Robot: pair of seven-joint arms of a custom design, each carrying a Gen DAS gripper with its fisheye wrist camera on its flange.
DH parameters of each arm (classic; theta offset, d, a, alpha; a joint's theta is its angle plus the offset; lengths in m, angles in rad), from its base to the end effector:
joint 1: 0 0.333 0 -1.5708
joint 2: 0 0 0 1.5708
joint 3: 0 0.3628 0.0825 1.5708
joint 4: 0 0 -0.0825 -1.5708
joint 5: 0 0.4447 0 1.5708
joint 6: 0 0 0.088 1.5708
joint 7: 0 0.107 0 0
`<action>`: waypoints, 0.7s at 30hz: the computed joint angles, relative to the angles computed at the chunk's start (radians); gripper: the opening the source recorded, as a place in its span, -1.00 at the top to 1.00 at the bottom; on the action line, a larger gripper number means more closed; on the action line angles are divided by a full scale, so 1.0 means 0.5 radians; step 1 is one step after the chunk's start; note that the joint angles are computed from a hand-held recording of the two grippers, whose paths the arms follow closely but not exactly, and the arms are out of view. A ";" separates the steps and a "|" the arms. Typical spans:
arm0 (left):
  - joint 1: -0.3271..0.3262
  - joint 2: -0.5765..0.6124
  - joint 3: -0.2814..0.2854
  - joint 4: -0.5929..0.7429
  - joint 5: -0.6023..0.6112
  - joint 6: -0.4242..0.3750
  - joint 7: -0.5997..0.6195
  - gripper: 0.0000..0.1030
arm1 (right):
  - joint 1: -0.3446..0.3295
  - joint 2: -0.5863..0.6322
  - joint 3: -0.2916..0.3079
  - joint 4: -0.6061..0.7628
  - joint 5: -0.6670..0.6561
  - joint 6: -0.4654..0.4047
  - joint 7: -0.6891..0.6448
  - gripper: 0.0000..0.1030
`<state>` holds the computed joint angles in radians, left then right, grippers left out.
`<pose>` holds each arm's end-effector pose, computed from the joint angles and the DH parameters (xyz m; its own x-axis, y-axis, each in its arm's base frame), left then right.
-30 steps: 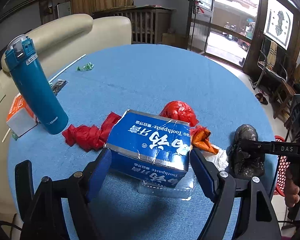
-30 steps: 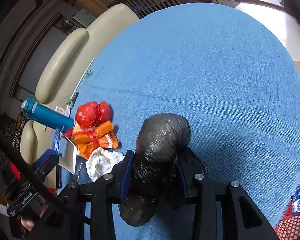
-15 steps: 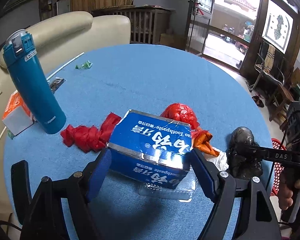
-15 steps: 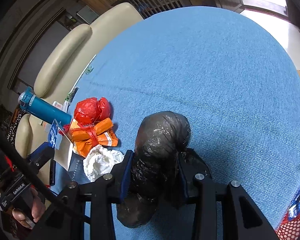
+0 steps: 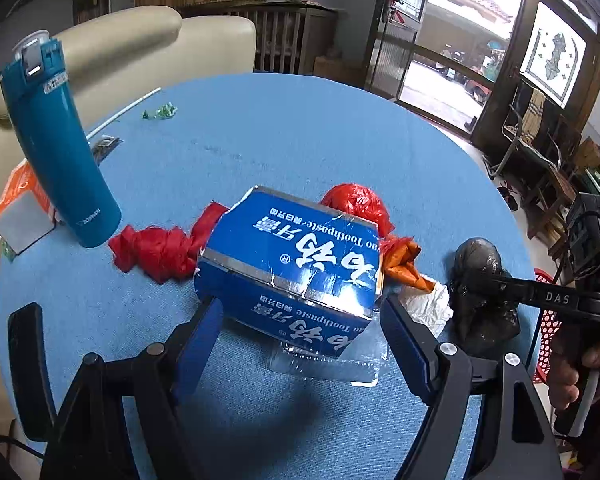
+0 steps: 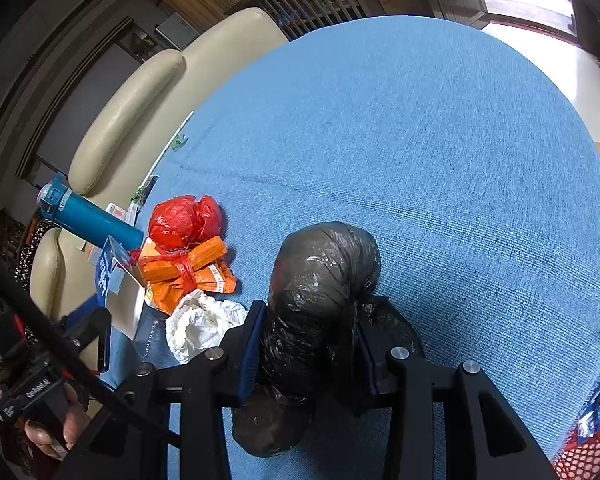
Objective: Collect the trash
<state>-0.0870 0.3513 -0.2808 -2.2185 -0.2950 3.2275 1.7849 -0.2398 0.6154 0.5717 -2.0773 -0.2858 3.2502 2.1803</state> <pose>0.6133 -0.1993 0.2885 -0.2672 -0.9555 0.1247 -0.7819 0.1394 -0.6076 0.6477 0.2235 0.2385 -0.0323 -0.8669 -0.4974 -0.8624 0.2758 -0.4246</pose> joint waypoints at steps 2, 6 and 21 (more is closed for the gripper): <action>0.181 0.041 -0.174 0.011 0.025 0.020 0.069 -0.58 | -0.001 -0.001 0.000 -0.003 -0.004 0.004 -0.001 0.15; 0.487 0.153 -0.423 0.104 0.057 -0.119 0.238 -0.57 | -0.021 0.001 0.013 -0.013 -0.019 0.017 -0.006 0.15; 0.510 0.035 -0.404 0.031 -0.268 -0.105 0.494 -0.58 | 0.070 -0.025 -0.074 -0.004 -0.036 0.023 0.037 0.14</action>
